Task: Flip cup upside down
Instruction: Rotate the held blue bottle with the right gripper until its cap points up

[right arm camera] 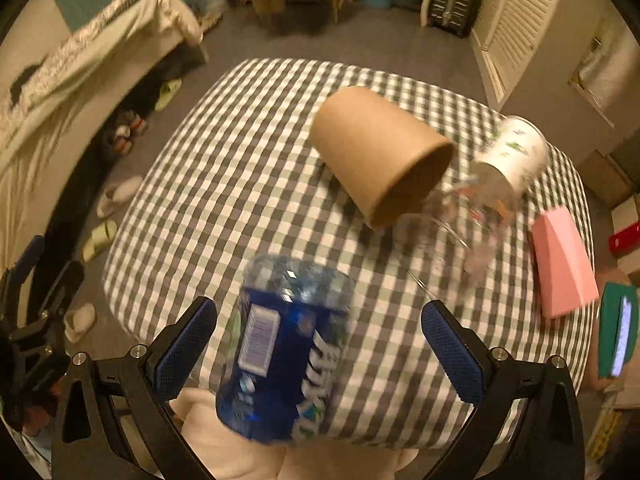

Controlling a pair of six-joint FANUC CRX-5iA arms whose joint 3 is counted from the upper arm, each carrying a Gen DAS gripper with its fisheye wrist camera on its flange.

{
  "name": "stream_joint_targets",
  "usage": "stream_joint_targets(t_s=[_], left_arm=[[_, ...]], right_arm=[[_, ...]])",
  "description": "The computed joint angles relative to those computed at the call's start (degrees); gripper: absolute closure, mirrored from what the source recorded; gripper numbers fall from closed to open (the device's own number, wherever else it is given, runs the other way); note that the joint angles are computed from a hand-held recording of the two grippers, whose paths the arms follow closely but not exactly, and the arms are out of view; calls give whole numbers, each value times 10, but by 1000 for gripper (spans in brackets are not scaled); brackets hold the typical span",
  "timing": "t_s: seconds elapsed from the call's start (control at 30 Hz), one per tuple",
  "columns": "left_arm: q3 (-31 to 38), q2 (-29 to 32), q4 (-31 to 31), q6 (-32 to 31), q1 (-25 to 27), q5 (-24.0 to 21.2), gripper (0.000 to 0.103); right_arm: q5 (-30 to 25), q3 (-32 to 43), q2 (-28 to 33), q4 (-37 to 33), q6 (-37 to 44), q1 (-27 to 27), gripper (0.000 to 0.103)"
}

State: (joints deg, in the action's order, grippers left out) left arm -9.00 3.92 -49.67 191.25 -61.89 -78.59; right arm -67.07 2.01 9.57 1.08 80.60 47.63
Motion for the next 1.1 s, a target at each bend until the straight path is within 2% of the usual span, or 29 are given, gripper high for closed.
stream_joint_targets(t_s=[0.13, 0.33, 0.5, 0.7, 0.77, 0.87, 0.9, 0.97, 1.03, 1.1], left_arm=[[-22, -9, 7, 8, 12, 26, 0], [-35, -12, 18, 9, 24, 48, 0], [-33, -9, 21, 6, 25, 48, 0], [-26, -6, 20, 12, 18, 37, 0], [-21, -3, 19, 13, 15, 34, 0], [-9, 4, 17, 10, 9, 24, 0], [-11, 2, 17, 9, 9, 25, 0], [-4, 7, 17, 5, 5, 21, 0], [4, 14, 17, 1, 1, 15, 0], [11, 19, 18, -4, -1, 11, 0]], right_arm=[[-47, 52, 56, -22, -1, -7, 1], [-56, 65, 87, -15, -7, 1, 11], [-48, 63, 94, -16, -1, 6, 29], [-14, 44, 60, -23, 9, -2, 29], [28, 24, 29, -30, 29, -5, 29], [109, -30, -17, 20, 7, 7, 29], [158, -67, -40, 60, -17, 17, 29], [280, -173, -91, 196, -110, 39, 29], [352, -252, -121, 319, -202, 45, 29], [396, -303, -144, 384, -258, 45, 29]])
